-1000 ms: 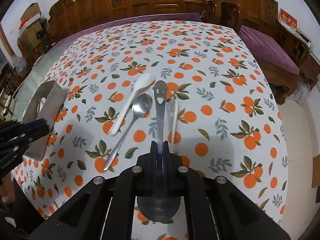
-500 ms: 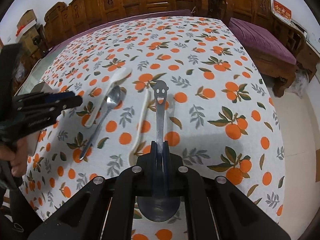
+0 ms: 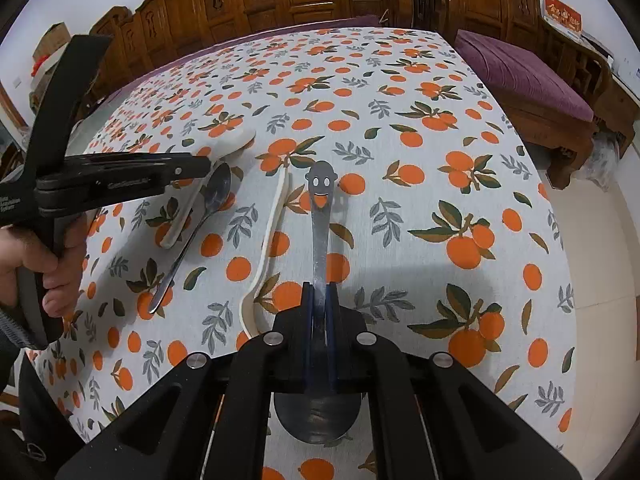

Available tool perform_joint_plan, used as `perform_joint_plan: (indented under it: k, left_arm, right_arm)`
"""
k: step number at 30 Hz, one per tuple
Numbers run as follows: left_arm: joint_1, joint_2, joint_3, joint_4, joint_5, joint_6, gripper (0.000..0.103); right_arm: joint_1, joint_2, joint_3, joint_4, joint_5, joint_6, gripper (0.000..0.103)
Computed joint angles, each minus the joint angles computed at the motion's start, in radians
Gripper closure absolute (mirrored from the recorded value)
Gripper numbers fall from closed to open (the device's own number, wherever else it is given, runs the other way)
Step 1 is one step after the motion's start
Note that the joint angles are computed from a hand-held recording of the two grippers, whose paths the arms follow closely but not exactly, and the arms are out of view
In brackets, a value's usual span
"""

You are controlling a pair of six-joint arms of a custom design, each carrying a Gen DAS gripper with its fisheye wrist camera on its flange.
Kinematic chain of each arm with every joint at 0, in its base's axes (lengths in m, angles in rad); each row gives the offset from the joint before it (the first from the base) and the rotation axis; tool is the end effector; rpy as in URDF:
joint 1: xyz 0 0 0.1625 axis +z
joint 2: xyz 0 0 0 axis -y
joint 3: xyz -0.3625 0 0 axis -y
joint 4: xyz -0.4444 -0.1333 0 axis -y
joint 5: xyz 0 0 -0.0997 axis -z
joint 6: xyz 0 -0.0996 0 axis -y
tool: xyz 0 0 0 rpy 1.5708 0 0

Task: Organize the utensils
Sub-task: 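Grasp a white plastic spoon with the left gripper while the right gripper lifts the steel spoon, then carry the white spoon to the tray with the left gripper while the right gripper carries its spoon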

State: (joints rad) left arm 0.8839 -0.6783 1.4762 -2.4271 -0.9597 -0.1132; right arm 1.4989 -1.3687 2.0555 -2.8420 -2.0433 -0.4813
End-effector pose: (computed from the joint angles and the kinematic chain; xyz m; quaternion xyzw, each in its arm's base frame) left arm -0.2946 -0.6596 -0.0038 0.2613 0.9168 -0.1428 0.2661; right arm 0.0483 -0.5534 0.2169 0.1232 -0.9253 0.2082 0.2921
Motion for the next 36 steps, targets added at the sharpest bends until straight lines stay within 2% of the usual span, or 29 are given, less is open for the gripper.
perform_joint_plan:
  k: [2,13,19,26,36]
  left_arm:
    - [0.002,0.008,-0.009,0.005,-0.010,0.005,0.089]
    - [0.012,0.024,-0.017,0.022,0.000,-0.024,0.096]
    - [0.002,0.005,0.000,0.016,0.011,-0.017,0.097]
    - [-0.016,-0.051,0.054,-0.012,0.043,0.008,0.097]
    - [-0.061,-0.215,0.206,-0.075,0.052,0.028,0.097]
  right_arm:
    - [0.000,-0.001,0.002,-0.003,0.000,0.000,0.096]
    - [0.011,-0.008,0.016,-0.015,0.005,0.000,0.096]
    - [0.020,-0.010,0.020,-0.019,0.002,0.002,0.096]
    - [0.045,-0.016,0.027,-0.027,-0.001,0.004,0.096]
    - [0.113,-0.013,0.035,-0.040,-0.011,0.009,0.096]
